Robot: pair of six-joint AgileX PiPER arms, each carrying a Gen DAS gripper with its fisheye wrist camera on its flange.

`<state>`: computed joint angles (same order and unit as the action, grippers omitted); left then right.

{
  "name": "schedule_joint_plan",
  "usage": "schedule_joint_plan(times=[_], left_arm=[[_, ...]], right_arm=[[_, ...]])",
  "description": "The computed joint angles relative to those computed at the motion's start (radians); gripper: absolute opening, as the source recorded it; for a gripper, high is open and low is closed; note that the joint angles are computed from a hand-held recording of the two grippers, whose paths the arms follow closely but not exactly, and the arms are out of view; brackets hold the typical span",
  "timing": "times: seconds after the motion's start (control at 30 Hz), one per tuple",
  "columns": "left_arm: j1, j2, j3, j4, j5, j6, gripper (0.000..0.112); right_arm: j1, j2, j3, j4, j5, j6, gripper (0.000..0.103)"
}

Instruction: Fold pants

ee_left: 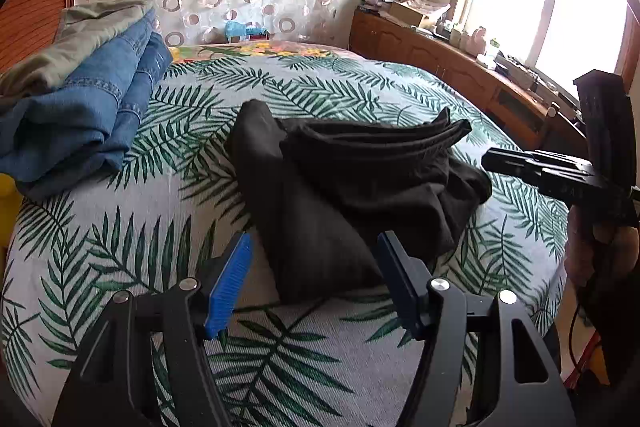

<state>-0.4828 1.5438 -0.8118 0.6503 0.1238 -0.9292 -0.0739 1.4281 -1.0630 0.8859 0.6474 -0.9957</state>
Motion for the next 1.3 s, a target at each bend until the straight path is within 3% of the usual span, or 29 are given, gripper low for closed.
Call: schedule_joint_plan(times=[0.1, 0.2, 0.33, 0.6, 0.77, 0.8, 0.83, 0.87, 0.93, 0.97, 1.03, 1.17, 1.23, 1.3], left_arm=[[0.001, -0.007, 0.027, -0.009, -0.036, 0.016, 0.065], [-0.002, -0.009, 0.041, -0.008, -0.046, 0.014, 0.050], [-0.009, -0.008, 0.043, 0.046, -0.038, -0.037, 0.043], [-0.022, 0.017, 0.014, 0.134, 0.014, -0.125, 0.041], [-0.009, 0.025, 0.012, 0.049, 0.003, -0.038, 0.038], [-0.009, 0.024, 0.012, 0.079, 0.005, -0.066, 0.036], [-0.010, 0.026, 0.010, 0.106, 0.009, -0.091, 0.034], [-0.010, 0.026, 0.011, 0.117, 0.011, -0.103, 0.033], [-0.007, 0.026, 0.009, 0.126, 0.015, -0.115, 0.032], [-0.005, 0.029, 0.010, 0.135, 0.011, -0.124, 0.032], [-0.006, 0.029, 0.010, 0.144, 0.012, -0.137, 0.032], [-0.012, 0.030, 0.012, 0.218, 0.014, -0.213, 0.031], [-0.020, 0.027, 0.012, 0.268, 0.017, -0.258, 0.018], [-0.034, 0.029, 0.003, 0.293, 0.037, -0.272, 0.014]], right_arm=[[-0.016, -0.013, 0.017, -0.009, 0.024, -0.017, 0.025], [-0.030, -0.020, 0.021, 0.009, 0.060, -0.036, 0.025], [-0.027, -0.037, 0.033, 0.017, 0.082, -0.048, 0.025], [0.021, -0.040, 0.040, -0.118, 0.030, 0.031, 0.025], [0.016, -0.022, 0.025, -0.104, 0.040, 0.013, 0.024], [0.005, -0.022, 0.028, -0.081, 0.050, -0.015, 0.023], [0.005, -0.018, 0.029, -0.066, 0.046, -0.027, 0.012], [0.000, -0.028, 0.037, -0.059, 0.031, -0.033, 0.010], [0.000, -0.076, 0.079, -0.058, -0.065, -0.027, 0.000], [-0.022, -0.093, 0.086, -0.057, -0.075, -0.022, 0.000], [-0.096, -0.070, 0.066, 0.020, 0.016, -0.061, 0.000], [-0.143, -0.063, 0.071, 0.059, 0.076, -0.108, 0.000], [-0.156, -0.067, 0.070, 0.081, 0.110, -0.125, 0.000], [-0.152, -0.075, 0.073, 0.099, 0.120, -0.141, 0.000]])
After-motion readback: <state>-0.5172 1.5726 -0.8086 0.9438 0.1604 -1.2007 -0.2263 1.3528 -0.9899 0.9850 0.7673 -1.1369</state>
